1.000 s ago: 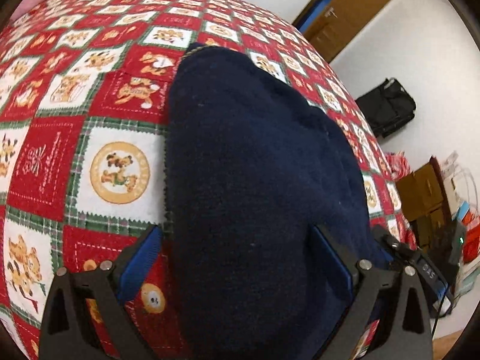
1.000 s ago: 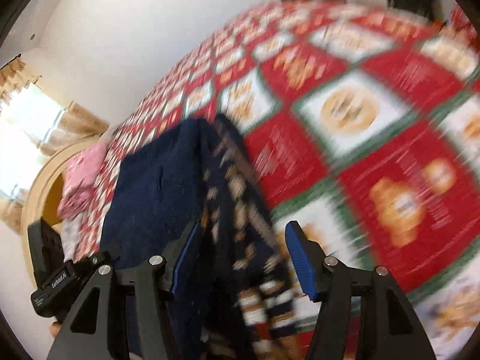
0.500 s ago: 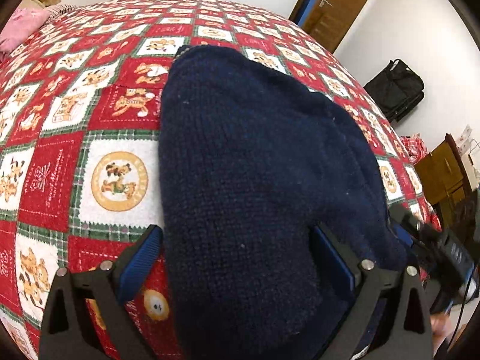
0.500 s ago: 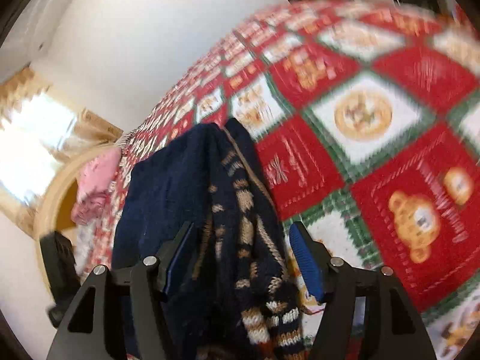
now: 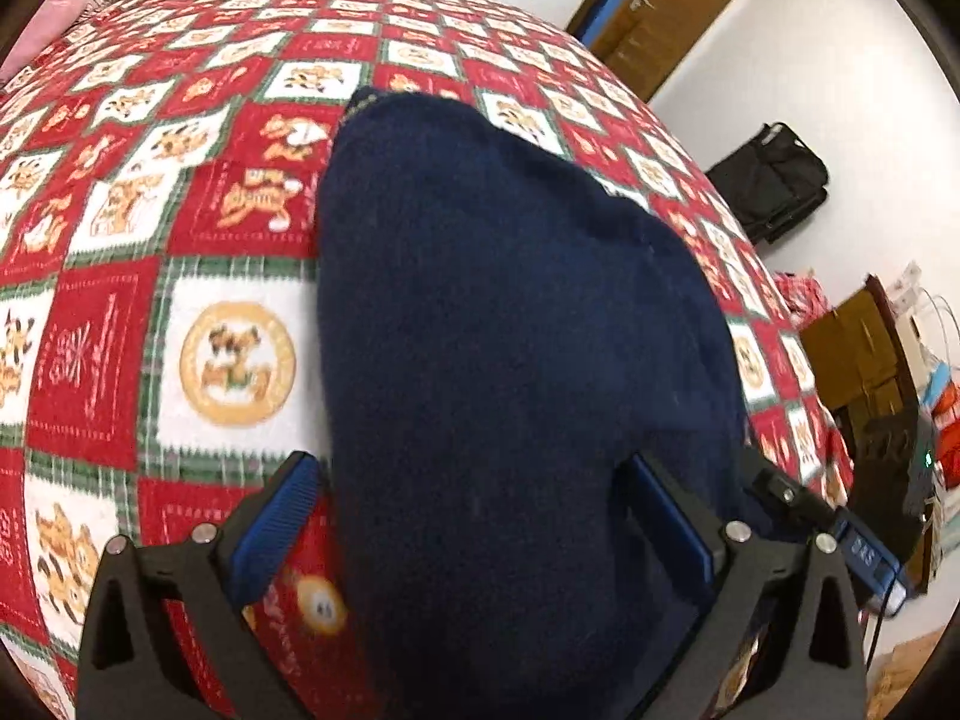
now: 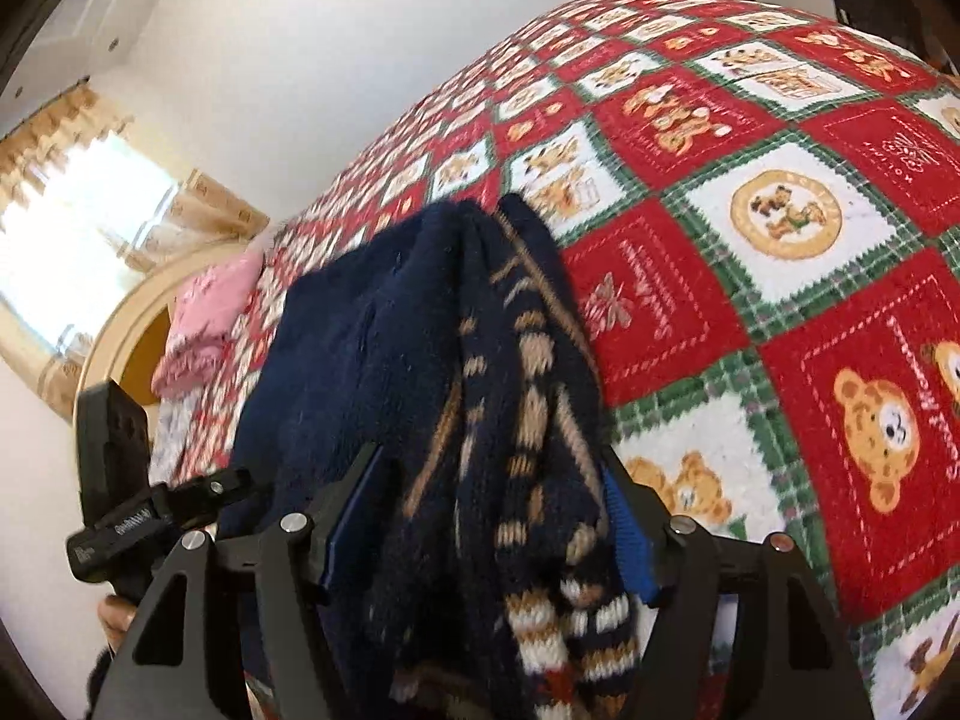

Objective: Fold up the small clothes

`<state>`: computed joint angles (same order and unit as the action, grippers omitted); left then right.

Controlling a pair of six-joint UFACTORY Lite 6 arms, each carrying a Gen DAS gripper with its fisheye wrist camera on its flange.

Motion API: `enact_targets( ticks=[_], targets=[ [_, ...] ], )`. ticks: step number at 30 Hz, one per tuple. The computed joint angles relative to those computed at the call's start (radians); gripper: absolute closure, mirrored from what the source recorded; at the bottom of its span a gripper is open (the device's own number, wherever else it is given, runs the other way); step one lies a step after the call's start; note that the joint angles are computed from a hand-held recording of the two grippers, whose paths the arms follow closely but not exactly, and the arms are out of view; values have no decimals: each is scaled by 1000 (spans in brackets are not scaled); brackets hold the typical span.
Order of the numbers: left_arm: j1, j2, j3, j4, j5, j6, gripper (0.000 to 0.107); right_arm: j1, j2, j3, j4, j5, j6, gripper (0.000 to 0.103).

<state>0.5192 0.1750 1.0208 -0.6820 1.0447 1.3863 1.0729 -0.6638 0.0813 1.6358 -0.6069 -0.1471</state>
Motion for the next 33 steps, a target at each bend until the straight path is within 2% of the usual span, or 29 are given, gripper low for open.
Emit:
enact_targets(
  ticks=[3,8,11,14,16,18,20,23,25,27,30,32,33],
  targets=[
    [-33,49,5,20,-17,-48,4,24,26,3,49,-74,-1,33],
    [20,-2,-75,-39,-31,74,4,72,138,45,-41,-71,90,33],
    [28,4,-73,-42,-18,78,5,51,226,102,-56,-48,43,38],
    [27,-9,-86,-59,-2,87,17,68,257,126,-29,-69,4,50],
    [40,-28,-105,-76,-2,123,28,103,330,186,51,-114,-104,54],
    [59,-36,-113,-91,4,151,35,144,420,279,173,-179,-264,55],
    [66,-54,-130,-105,-5,169,38,164,482,337,230,-223,-323,55],
    [58,-42,-124,-114,-13,145,35,179,469,286,166,-234,-213,54],
    [38,-12,-111,-113,-32,81,23,164,443,240,103,-214,-121,51],
    [36,4,-106,-124,-30,77,20,129,403,203,43,-172,-52,45],
    [41,0,-120,-151,-33,105,21,68,324,107,-147,-111,175,38],
    [56,-9,-130,-156,-19,125,29,48,333,119,-161,-94,163,39],
    [67,-12,-130,-157,-9,134,36,61,364,155,-108,-104,95,42]
  ],
)
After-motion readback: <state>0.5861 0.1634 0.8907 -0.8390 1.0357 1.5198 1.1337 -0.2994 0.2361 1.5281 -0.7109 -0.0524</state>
